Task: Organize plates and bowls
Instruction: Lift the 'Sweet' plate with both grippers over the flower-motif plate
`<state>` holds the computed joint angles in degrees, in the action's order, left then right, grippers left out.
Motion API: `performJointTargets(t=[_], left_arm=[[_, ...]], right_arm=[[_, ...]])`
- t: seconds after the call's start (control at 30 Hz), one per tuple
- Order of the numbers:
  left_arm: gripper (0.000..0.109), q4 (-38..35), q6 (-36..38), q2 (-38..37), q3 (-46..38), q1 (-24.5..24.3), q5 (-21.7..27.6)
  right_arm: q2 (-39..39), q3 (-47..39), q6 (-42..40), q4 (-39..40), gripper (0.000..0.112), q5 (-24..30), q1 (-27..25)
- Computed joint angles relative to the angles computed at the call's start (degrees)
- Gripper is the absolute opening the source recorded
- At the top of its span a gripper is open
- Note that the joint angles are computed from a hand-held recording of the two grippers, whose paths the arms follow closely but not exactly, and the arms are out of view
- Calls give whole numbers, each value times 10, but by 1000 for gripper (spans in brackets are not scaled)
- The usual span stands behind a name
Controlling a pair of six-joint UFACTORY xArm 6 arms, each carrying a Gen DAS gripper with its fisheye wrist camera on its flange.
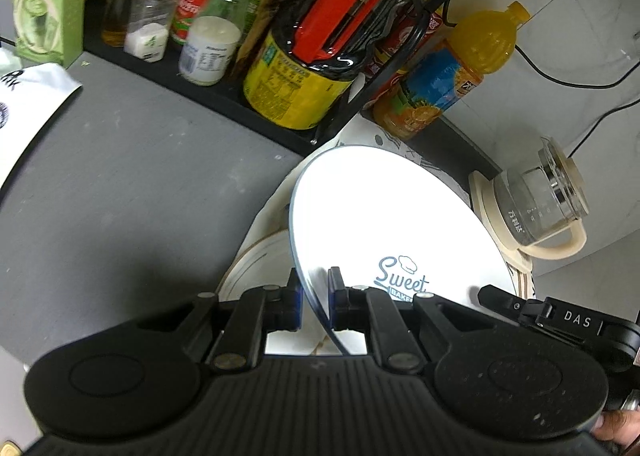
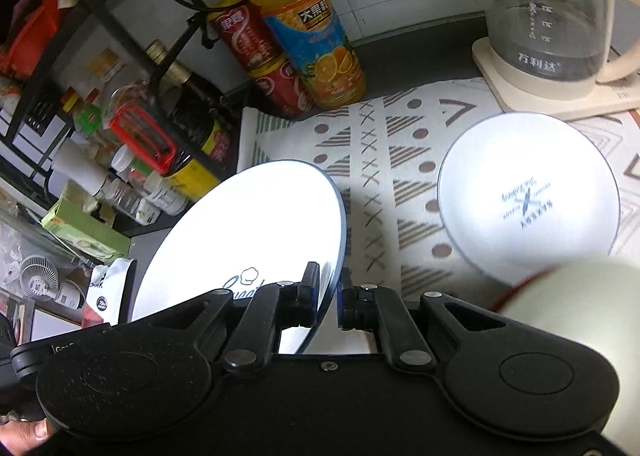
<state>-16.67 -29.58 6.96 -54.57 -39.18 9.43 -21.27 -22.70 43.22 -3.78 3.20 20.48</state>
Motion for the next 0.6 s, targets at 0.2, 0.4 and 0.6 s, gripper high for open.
performJointTargets(t=[0.2, 0.4, 0.6], left_arm=[[9, -13, 5, -46, 62, -1, -11], [9, -21, 6, -74, 101, -3, -15], [9, -54, 30, -83, 123, -10, -20]], right_arm=[[-34, 21, 176, -187, 9, 21, 9], [-53, 34, 244, -246, 9, 46, 34], [-63, 39, 270, -270, 9, 69, 51]])
